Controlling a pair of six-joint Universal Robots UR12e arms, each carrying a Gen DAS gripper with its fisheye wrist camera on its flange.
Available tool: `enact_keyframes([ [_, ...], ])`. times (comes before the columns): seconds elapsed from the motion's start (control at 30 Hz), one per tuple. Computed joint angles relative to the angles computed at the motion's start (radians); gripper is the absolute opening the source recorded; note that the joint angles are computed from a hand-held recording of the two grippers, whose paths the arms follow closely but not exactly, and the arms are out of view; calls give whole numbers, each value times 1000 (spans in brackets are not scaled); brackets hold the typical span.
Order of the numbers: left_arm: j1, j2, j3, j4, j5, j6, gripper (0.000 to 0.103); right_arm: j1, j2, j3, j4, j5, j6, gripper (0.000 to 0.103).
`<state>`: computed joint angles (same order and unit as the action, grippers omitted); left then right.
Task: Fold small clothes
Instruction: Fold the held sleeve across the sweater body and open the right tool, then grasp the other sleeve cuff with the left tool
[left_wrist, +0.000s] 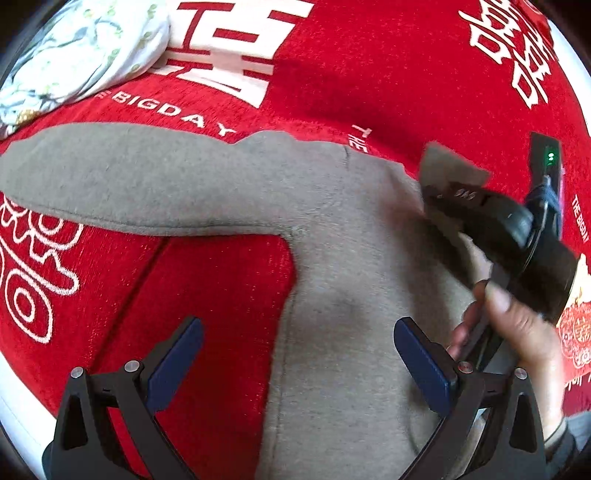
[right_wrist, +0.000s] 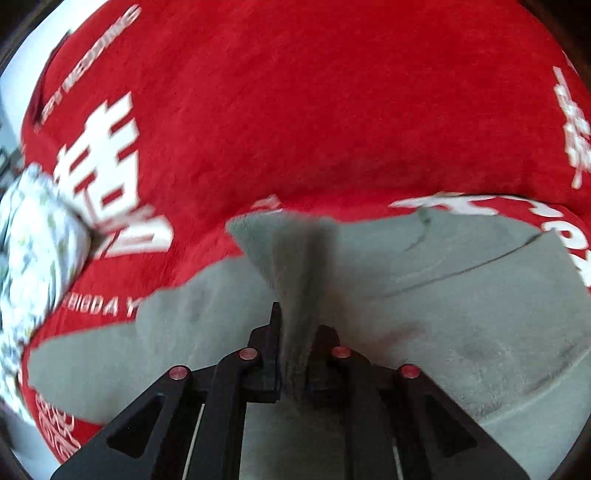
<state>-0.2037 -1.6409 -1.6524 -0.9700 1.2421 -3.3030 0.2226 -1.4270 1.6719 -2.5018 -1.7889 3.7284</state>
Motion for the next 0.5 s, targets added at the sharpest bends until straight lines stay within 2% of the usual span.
enact_keyframes([
  [0.03,3,0,-2,2,-4,-7,103,0,2,-3,9,27,-14,30],
  [0.1,7,3,-7,15,-4,-27,103,-7,-1,-4,12,144,-80,46],
  [0.17,10,5,-10,29,-1,-51,103,-13,-20,10,-34,232,-166,51],
  [0.2,10,4,-8,31,-2,-62,103,-12,-31,18,-52,232,-192,59],
  [0.23,9,2,-5,30,-4,-67,103,-12,-48,30,-75,214,-212,68],
  [0.3,2,-8,8,24,-9,-72,103,-21,-91,67,-113,136,-205,77],
  [0.37,-16,-23,29,16,-11,-67,103,-42,-134,103,-90,37,-167,78],
  [0.43,-47,-45,58,14,-4,-46,103,-63,-164,124,17,-109,-139,78],
  [0.5,-85,-74,95,3,19,-17,103,-89,-191,147,145,-210,-101,78],
])
